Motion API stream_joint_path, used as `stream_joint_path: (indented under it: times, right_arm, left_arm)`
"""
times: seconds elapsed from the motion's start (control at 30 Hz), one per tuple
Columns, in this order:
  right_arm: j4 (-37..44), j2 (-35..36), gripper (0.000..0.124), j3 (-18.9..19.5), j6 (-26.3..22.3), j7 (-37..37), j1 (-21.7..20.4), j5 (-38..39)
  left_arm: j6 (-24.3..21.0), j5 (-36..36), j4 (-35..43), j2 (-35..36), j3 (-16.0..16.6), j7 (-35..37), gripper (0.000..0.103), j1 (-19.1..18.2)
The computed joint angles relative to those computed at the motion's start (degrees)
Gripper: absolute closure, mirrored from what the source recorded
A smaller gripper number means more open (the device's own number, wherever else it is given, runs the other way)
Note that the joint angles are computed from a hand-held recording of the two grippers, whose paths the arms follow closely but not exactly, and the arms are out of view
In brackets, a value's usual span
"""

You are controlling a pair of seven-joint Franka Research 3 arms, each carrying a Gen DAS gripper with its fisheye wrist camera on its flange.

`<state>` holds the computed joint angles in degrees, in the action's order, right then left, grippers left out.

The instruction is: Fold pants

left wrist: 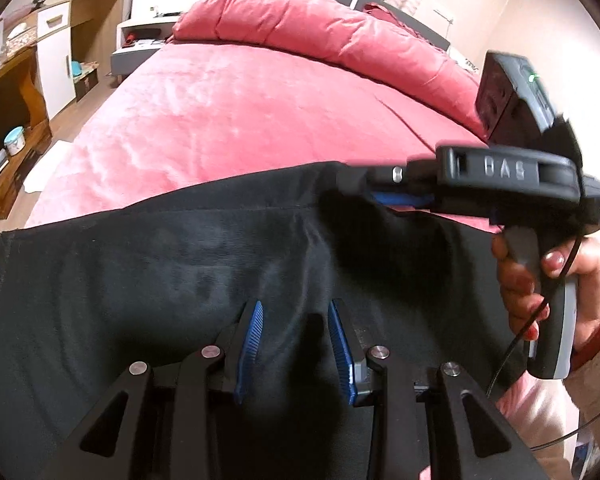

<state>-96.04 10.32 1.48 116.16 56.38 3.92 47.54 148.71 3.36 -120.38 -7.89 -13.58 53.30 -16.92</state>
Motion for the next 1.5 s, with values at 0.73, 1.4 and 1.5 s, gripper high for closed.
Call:
stream_joint_path:
  times: [0.73, 1.4, 1.5]
  right_arm:
    - [-5.77, -2.2, 0.089, 0.54, 18.4, 0.97, -0.61, 2.9]
    - [-25.56, -13.48, 0.124, -4.45, 33.87, -0.65, 1.02, -2.56]
    - [-26.21, -13.73, 0.124, -4.95, 33.65, -5.53, 1.03, 3.83]
  left_arm:
    - [-2.0, -2.01, 5.19, 5.12, 0.32, -1.08, 0.069, 1.74]
    - [-4.94, 15.25, 26.5, 24.57, 1.47, -0.43, 0.078, -2.51]
    - [-0.73, 17.31, 22.46, 22.47, 1.38, -1.45, 0.078, -2.39]
